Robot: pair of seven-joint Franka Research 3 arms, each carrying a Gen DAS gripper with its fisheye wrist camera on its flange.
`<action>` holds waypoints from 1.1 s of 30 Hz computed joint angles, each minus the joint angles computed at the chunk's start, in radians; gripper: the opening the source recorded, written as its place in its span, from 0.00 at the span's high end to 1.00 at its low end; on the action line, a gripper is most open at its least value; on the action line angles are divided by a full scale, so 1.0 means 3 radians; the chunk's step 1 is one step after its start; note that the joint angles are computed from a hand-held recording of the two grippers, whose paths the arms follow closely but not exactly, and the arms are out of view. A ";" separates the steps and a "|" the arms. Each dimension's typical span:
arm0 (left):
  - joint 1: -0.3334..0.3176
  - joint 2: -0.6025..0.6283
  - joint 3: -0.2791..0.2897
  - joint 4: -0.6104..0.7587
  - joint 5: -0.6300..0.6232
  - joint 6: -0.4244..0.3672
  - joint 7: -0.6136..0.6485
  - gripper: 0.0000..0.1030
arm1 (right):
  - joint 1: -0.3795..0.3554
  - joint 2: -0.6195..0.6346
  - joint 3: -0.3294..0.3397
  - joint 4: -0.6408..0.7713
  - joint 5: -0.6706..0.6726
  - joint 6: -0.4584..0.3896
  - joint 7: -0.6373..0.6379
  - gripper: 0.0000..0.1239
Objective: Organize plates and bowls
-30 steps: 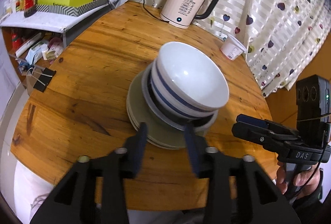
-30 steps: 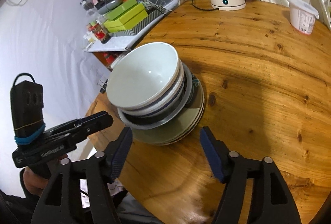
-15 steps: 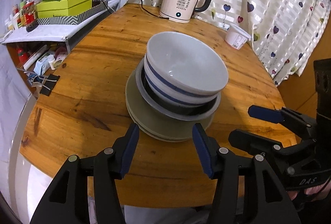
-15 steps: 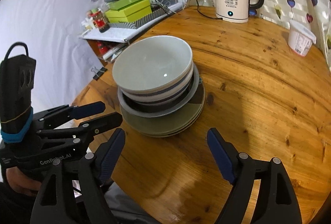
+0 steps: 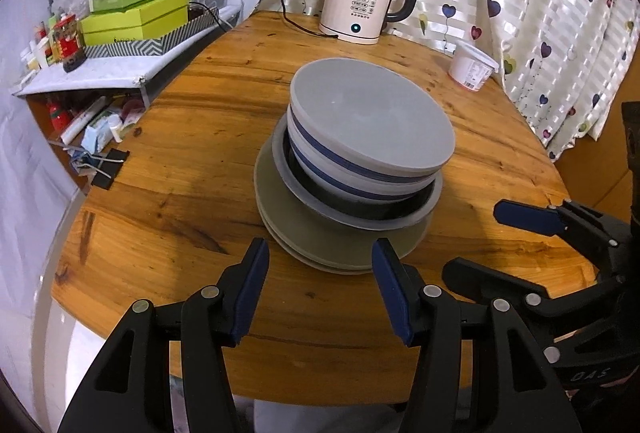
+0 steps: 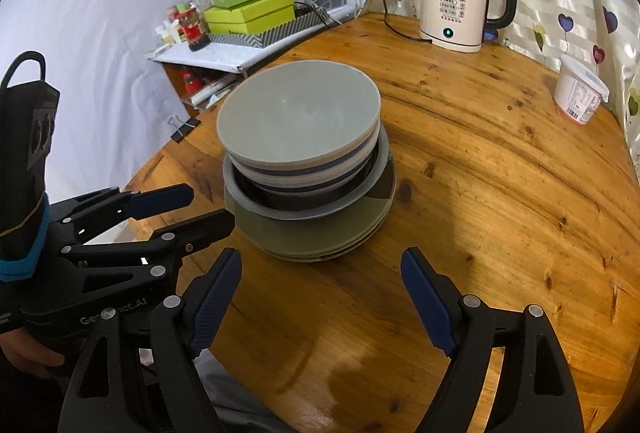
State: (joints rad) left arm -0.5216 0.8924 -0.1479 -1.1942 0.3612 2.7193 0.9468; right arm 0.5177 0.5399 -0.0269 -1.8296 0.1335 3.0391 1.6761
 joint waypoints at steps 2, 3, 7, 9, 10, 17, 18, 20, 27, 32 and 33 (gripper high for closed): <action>-0.0009 0.0014 0.0008 0.0022 -0.0004 -0.0023 -0.0010 0.47 | 0.0005 0.0004 -0.0003 0.0005 0.0000 -0.0004 0.0002 0.33; -0.0039 0.0021 0.0043 0.0049 0.0015 -0.0065 -0.0040 0.47 | 0.0014 0.0004 -0.0013 0.0005 -0.0004 -0.0005 0.0007 0.33; -0.0044 0.0065 0.0028 0.0128 0.0025 -0.0150 -0.0045 0.47 | 0.0016 0.0016 -0.0016 0.0015 -0.0013 -0.0013 0.0005 0.33; -0.0044 0.0078 0.0024 0.0146 0.0018 -0.0160 -0.0041 0.47 | 0.0029 0.0018 -0.0032 0.0014 -0.0024 -0.0008 0.0010 0.33; -0.0053 0.0081 0.0035 0.0153 0.0025 -0.0168 -0.0050 0.47 | 0.0039 0.0017 -0.0043 0.0012 -0.0029 -0.0008 0.0017 0.33; -0.0075 0.0116 0.0045 0.0220 0.0022 -0.0249 -0.0071 0.47 | 0.0051 0.0019 -0.0058 0.0011 -0.0047 -0.0008 0.0039 0.33; -0.0075 0.0126 0.0040 0.0234 0.0021 -0.0255 -0.0066 0.47 | 0.0047 0.0019 -0.0052 0.0012 -0.0046 -0.0009 0.0037 0.33; -0.0050 0.0133 0.0002 0.0236 -0.0009 -0.0245 -0.0037 0.47 | 0.0048 0.0019 -0.0053 0.0010 -0.0047 -0.0006 0.0041 0.33; -0.0060 0.0138 0.0014 0.0245 -0.0015 -0.0262 -0.0032 0.47 | 0.0029 0.0019 -0.0039 0.0004 -0.0041 -0.0005 0.0033 0.33; -0.0070 0.0122 0.0028 0.0224 -0.0006 -0.0258 -0.0052 0.47 | 0.0011 0.0015 -0.0021 -0.0010 -0.0027 0.0012 0.0014 0.33; -0.0074 0.0116 0.0034 0.0216 0.0000 -0.0254 -0.0059 0.47 | 0.0011 0.0014 -0.0021 -0.0011 -0.0024 0.0013 0.0012 0.33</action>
State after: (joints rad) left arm -0.5437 0.9272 -0.1378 -1.1294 0.3613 2.6431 0.9290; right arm 0.5209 0.5441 -0.0332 -1.8330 0.1263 3.0430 1.6796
